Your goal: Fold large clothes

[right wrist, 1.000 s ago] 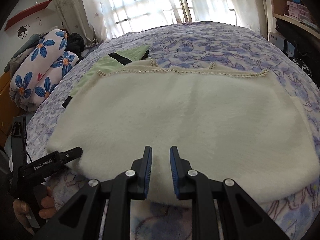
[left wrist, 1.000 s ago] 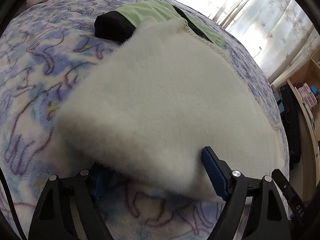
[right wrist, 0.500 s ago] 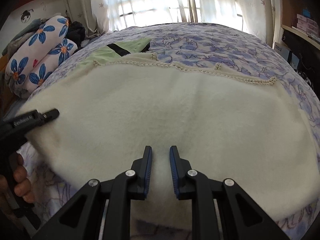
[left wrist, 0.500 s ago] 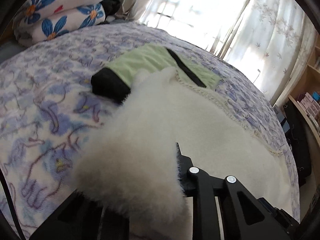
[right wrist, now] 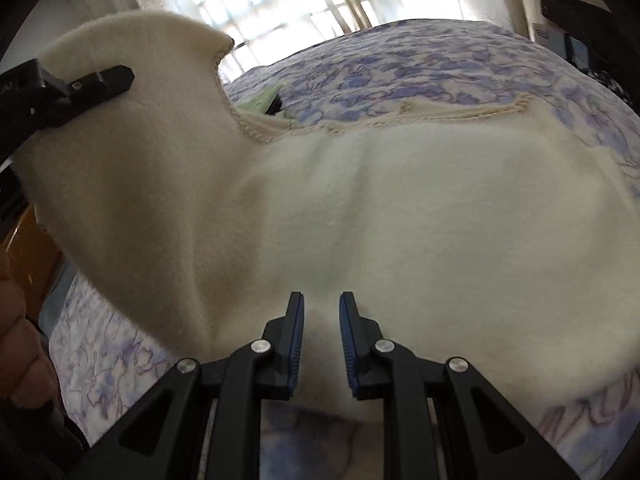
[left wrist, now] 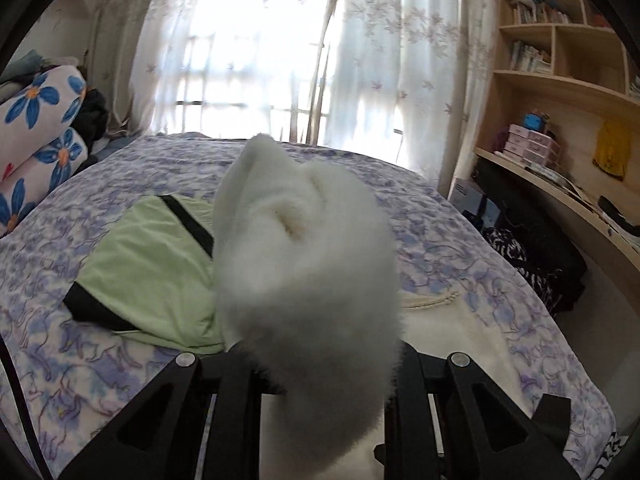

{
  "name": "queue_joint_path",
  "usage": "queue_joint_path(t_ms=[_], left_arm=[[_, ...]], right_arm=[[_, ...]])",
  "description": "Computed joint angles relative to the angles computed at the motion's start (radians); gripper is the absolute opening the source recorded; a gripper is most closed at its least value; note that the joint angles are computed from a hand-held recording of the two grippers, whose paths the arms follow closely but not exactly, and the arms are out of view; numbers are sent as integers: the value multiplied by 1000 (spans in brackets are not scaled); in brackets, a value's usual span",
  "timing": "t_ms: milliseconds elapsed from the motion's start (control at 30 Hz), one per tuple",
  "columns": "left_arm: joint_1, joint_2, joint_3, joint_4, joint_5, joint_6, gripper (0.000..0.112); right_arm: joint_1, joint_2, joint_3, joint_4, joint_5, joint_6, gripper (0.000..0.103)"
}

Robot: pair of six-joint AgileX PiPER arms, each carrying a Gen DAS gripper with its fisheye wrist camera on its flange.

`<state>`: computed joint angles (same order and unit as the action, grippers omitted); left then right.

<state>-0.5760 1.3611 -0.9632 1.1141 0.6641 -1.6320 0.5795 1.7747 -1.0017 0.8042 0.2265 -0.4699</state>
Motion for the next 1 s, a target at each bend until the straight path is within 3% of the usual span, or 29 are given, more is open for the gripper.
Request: queue_joint_path(t_ms=[233,367,467,567,833,1000], left_arm=[[-112,303,-274,-68,-50,63,16],[-176,493,-411,-146,-66,134,16],[-241,587,-442,-29,-22,56,16],[-238,629,-471,-111,-55,116,16],[-254,647,-511,-90,-59,109,16],[-274,708,-490,-20,-73,92,16]], right_arm=[[-204,-256,232,-134,-83,101,18],[-332,-306,282,-66,-67,2,18],[-402,-312,310,24,-59,-104,18],[-441,-290,311,-13,-43,-81,18],[-511,-296,354,263,-37,-387,18],[-545,-281,344,213,4,-344,18]])
